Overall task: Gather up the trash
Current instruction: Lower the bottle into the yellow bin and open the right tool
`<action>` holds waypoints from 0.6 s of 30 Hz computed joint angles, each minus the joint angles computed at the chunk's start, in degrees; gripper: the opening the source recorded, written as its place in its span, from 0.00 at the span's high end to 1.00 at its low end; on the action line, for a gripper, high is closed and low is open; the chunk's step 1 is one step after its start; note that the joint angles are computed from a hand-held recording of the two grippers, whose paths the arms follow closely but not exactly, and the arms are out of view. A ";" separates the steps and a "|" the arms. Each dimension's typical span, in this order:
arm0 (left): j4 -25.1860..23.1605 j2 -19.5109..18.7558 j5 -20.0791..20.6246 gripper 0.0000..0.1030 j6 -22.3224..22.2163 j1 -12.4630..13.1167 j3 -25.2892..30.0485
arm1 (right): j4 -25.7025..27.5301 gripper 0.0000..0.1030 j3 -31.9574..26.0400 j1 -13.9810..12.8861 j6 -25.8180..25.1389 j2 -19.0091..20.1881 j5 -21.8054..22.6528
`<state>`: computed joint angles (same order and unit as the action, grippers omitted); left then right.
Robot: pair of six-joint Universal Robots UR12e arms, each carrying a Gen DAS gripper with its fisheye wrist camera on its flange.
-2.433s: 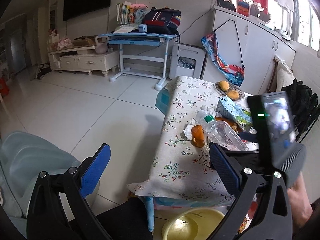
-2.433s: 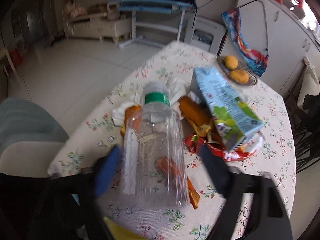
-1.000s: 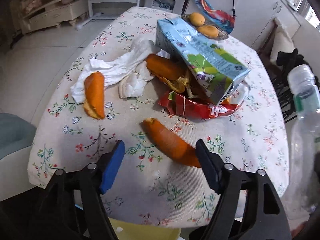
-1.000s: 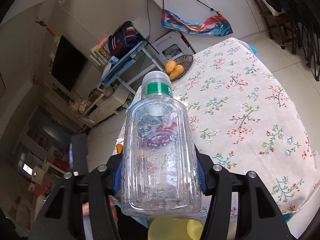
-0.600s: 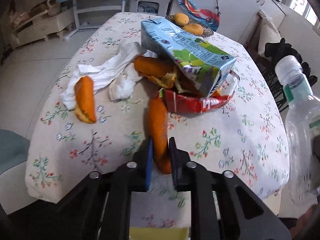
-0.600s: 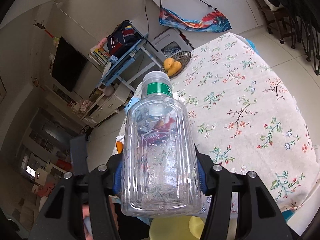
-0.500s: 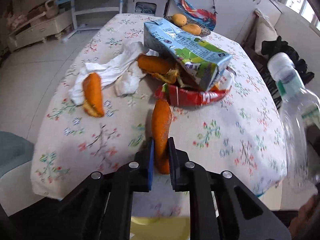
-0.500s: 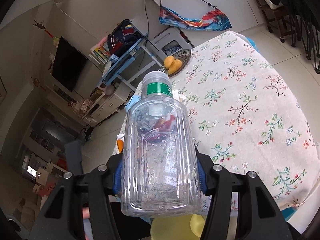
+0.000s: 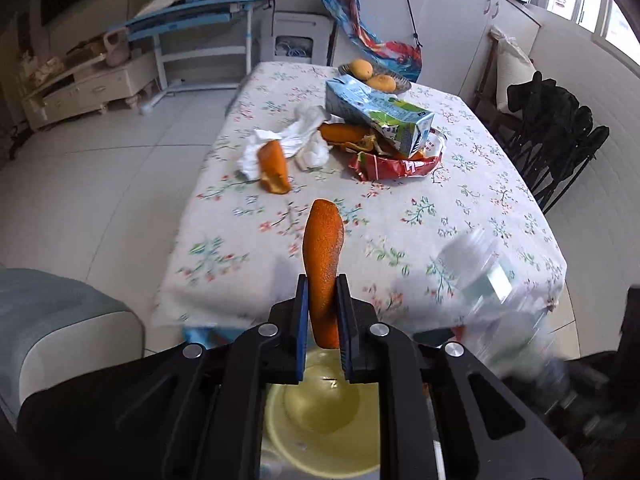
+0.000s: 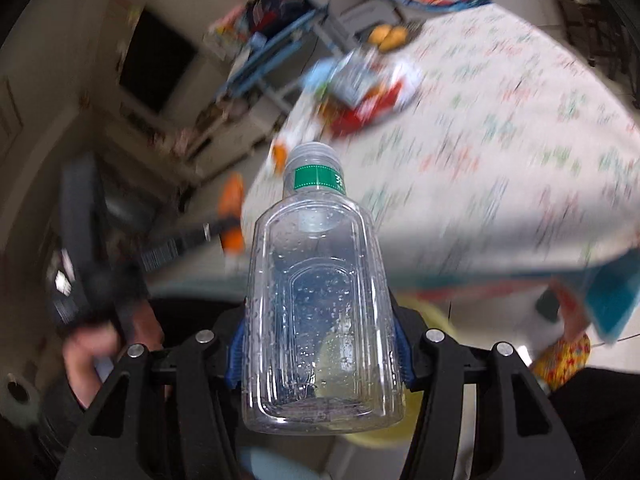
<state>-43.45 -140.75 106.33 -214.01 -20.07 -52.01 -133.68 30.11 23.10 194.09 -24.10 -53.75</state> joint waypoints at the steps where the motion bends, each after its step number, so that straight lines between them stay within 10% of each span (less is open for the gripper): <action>1: 0.73 0.66 0.42 0.88 0.13 -0.06 -1.19 | 1.17 0.46 0.94 0.30 -1.81 -0.56 -0.17; 11: 6.23 4.98 3.94 0.88 2.91 -1.62 -8.21 | 24.00 0.46 -9.52 3.72 -18.34 4.27 -8.57; 18: 7.63 5.97 4.45 0.88 2.95 -1.75 -10.06 | 30.45 0.45 -16.63 4.20 -18.59 8.01 -10.93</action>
